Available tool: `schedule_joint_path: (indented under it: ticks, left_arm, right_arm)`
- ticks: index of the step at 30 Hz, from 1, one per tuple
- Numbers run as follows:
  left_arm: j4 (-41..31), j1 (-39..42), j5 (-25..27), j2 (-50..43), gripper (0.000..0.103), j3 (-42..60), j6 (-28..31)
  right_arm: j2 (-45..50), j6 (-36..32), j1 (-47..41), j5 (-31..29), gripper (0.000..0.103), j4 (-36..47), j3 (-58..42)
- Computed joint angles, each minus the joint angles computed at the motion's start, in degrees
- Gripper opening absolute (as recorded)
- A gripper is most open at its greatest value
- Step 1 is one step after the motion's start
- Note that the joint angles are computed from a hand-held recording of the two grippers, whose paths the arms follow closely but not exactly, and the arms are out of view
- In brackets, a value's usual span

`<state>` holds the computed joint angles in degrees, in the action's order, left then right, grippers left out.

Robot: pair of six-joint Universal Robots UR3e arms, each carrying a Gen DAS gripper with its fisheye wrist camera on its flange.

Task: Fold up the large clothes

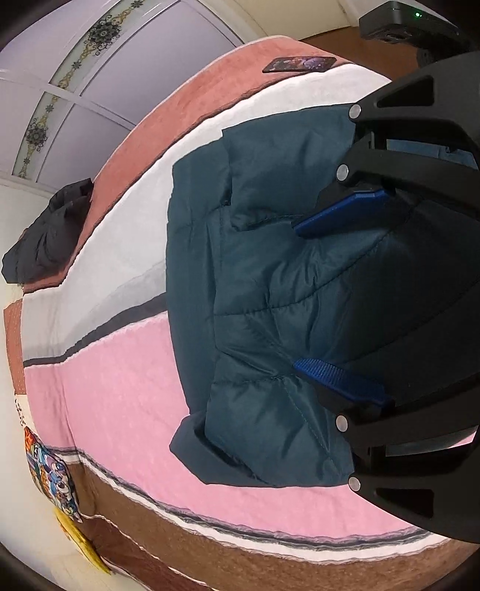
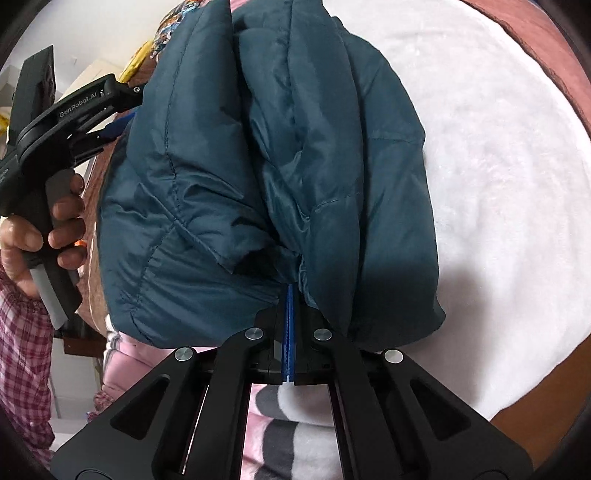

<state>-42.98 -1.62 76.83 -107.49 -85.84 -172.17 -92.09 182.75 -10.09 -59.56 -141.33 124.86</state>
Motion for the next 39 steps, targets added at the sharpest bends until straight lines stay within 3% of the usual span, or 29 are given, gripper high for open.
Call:
schedule_joint_path:
  ticks: [21, 39]
  left_arm:
    - [2.9, -2.5, 3.9, -2.2, 0.069, 0.7, -2.6]
    - [2.4, -2.4, 4.2, -2.2, 0.069, 1.2, -3.1]
  right_arm:
    - [-2.6, 2.3, 1.2, -1.0, 0.000, 3.4, -1.3]
    - [-2.9, 2.6, 1.3, -0.9, 0.000, 3.4, -1.1]
